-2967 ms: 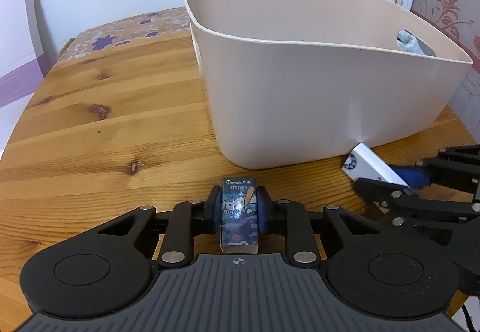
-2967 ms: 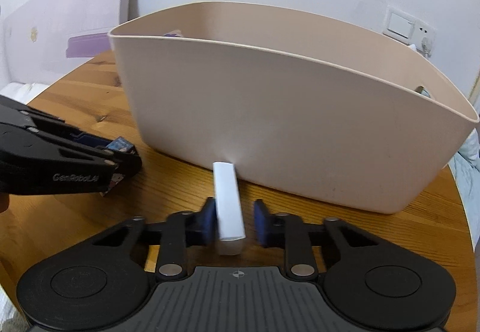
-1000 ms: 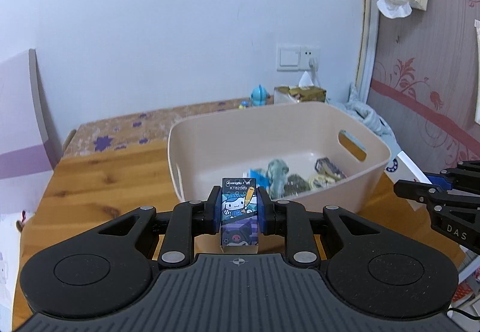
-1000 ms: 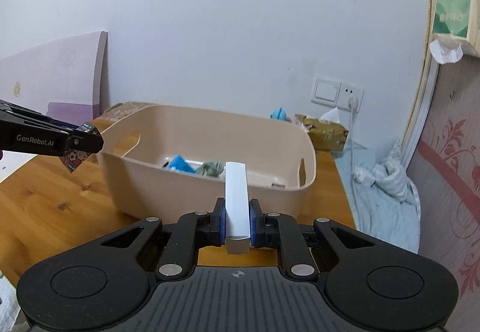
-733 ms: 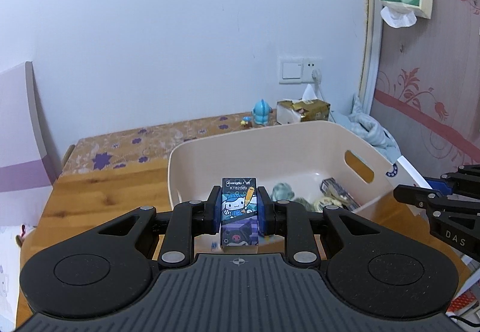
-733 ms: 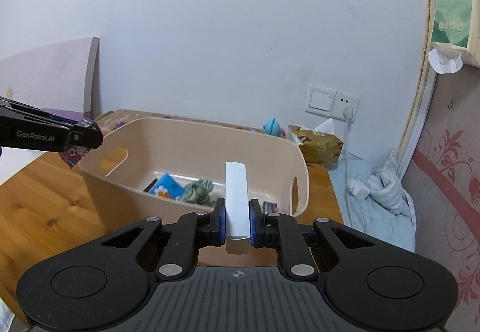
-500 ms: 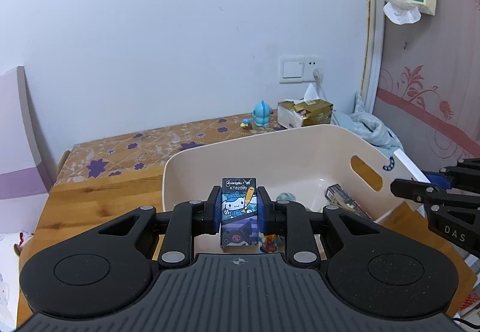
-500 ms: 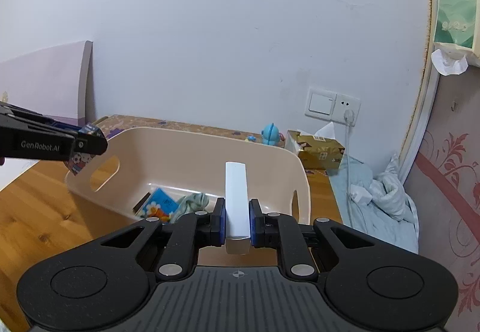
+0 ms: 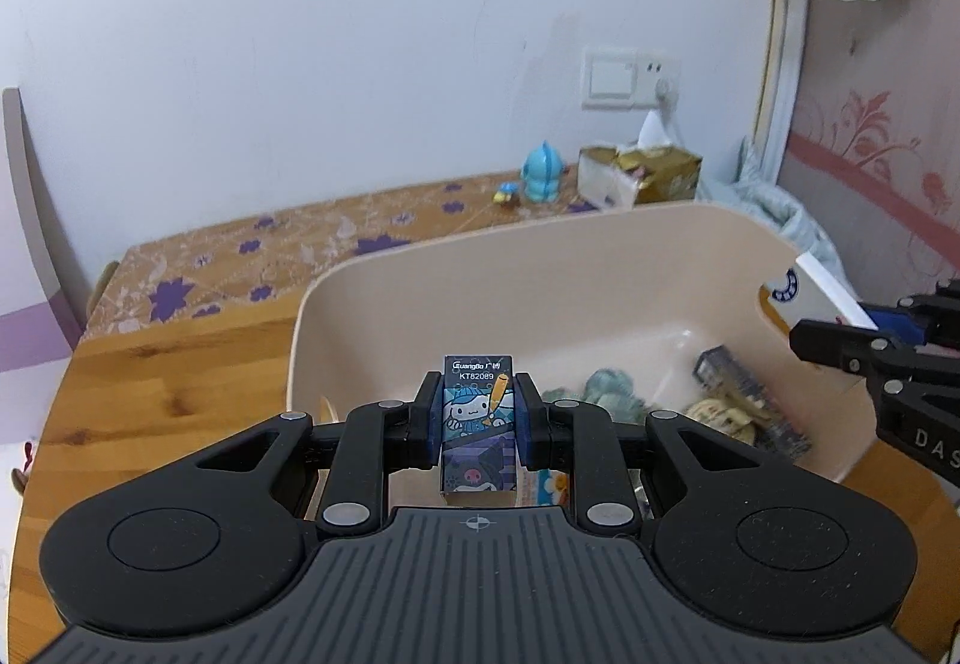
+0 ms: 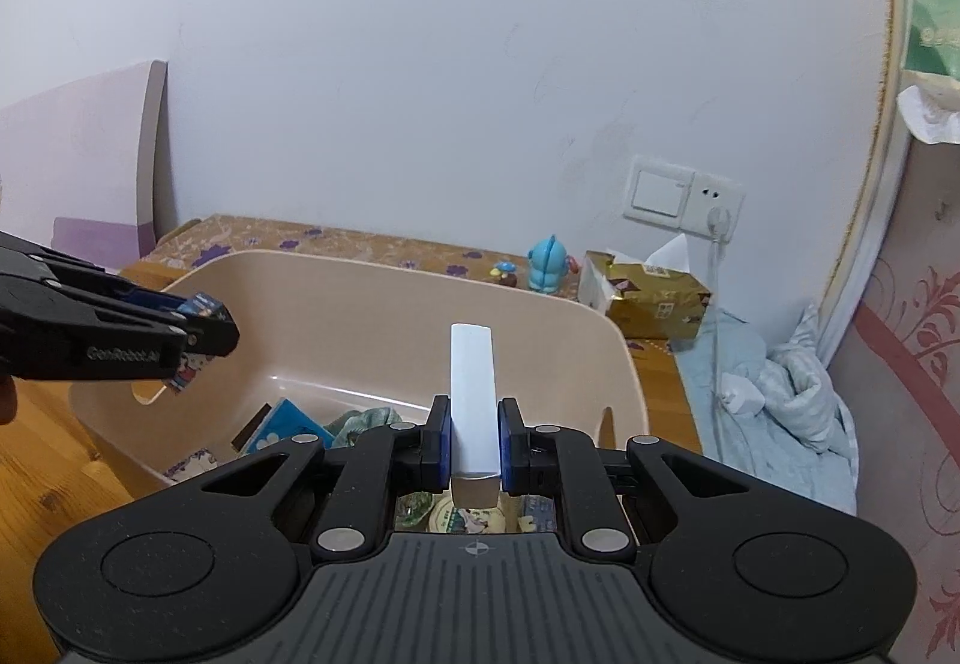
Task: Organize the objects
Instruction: 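Lift both boxes over the bin and open both tools to drop them inside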
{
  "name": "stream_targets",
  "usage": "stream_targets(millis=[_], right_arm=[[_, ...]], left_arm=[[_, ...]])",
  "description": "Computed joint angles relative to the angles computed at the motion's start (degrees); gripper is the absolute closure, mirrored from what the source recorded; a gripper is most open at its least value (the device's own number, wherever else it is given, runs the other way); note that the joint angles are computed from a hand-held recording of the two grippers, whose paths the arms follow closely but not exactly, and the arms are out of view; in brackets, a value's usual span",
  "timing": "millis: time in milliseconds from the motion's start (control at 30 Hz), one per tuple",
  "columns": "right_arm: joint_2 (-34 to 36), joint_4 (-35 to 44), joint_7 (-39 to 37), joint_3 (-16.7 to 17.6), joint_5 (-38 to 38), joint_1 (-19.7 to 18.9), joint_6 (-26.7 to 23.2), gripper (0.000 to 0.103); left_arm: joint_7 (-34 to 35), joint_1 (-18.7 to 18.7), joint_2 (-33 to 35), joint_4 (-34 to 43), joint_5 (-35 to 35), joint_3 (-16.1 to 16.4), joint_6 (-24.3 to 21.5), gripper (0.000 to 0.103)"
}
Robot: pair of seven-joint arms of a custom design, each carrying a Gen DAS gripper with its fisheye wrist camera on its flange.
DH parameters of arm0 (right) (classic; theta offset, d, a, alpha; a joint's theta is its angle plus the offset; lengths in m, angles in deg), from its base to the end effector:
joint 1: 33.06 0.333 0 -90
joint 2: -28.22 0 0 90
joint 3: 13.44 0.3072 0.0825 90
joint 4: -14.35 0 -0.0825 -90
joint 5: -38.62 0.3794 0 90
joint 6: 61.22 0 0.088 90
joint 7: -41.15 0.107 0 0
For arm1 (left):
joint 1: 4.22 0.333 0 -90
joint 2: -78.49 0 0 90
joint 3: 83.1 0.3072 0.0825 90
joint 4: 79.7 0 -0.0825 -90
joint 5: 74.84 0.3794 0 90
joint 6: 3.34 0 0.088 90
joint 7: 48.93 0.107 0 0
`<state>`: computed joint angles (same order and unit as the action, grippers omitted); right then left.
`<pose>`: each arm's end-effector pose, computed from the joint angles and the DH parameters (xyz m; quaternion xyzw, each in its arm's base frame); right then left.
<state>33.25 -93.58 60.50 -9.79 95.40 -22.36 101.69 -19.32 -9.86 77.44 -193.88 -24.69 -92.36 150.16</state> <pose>0.6117 0.1097 0.5362 -0.7803 0.3885 -0.2617 0.4144 0.5641 -0.1753 0.5335 -0.6761 0.5913 -0.2698 0.3470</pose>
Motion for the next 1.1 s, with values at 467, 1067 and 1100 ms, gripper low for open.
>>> stream_targets(millis=[467,1067,1100], right_arm=[[5.76,3.94,11.6,-0.62,-14.69,0.27,-2.98,0.088],[3.37,2.4,9.21,0.77,-9.56,-1.63,-3.01,0.043],[2.93,2.03,8.61,0.74,-8.58,-1.61,-2.57,0.037]], left_arm=[[9.27,-0.8,4.21,2.84,-10.93,0.1,-3.31,0.08],[3.15,-2.41,1.64,2.51,-6.4,-0.55,-6.99,0.028],[2.55,-2.47,1.18,2.28,-5.93,-0.66,-7.13,0.024]])
